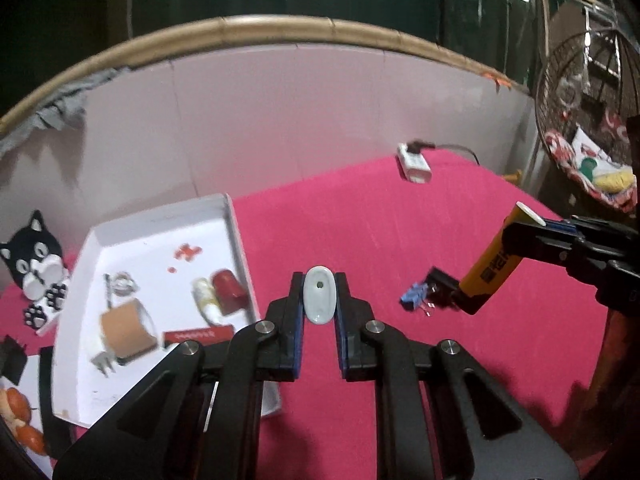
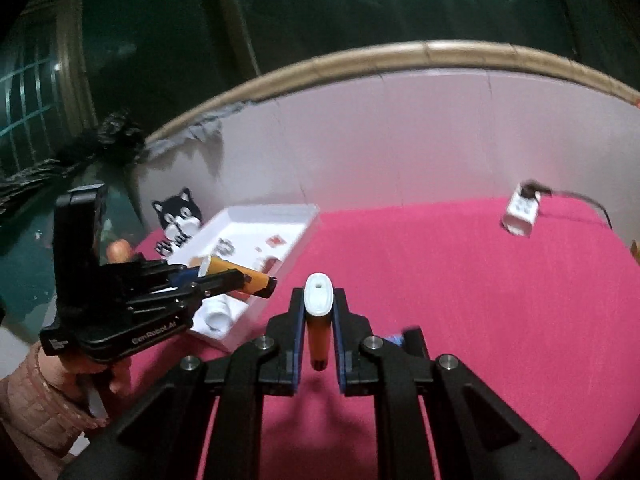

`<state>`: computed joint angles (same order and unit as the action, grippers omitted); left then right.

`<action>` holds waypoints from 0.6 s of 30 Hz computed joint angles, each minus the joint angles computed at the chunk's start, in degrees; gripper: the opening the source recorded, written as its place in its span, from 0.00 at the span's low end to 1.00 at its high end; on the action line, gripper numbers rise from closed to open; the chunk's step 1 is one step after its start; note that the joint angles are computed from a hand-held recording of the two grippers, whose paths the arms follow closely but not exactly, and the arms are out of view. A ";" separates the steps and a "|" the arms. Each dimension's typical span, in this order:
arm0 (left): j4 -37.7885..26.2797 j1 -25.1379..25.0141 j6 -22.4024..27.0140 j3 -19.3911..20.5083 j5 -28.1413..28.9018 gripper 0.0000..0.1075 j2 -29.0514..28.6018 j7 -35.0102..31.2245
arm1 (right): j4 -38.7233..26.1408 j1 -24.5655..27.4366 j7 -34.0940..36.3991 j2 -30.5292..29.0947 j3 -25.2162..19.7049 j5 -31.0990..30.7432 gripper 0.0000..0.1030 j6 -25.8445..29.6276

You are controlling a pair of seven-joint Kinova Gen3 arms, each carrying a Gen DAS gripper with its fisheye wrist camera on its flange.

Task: Organize rigid objects
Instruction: 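Carry both yellow lighters into the white tray and open both tools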

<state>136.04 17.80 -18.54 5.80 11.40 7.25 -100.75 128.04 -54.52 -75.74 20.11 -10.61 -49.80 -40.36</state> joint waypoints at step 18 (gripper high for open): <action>7.59 -9.55 -6.06 -2.07 -3.28 0.11 -6.50 6.34 | -15.58 -2.09 13.75 3.00 1.94 3.63 0.10 9.89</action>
<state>143.63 8.25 -24.60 3.73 8.12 0.76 -94.41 112.45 -56.62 -62.00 23.11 -8.68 -46.17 -30.47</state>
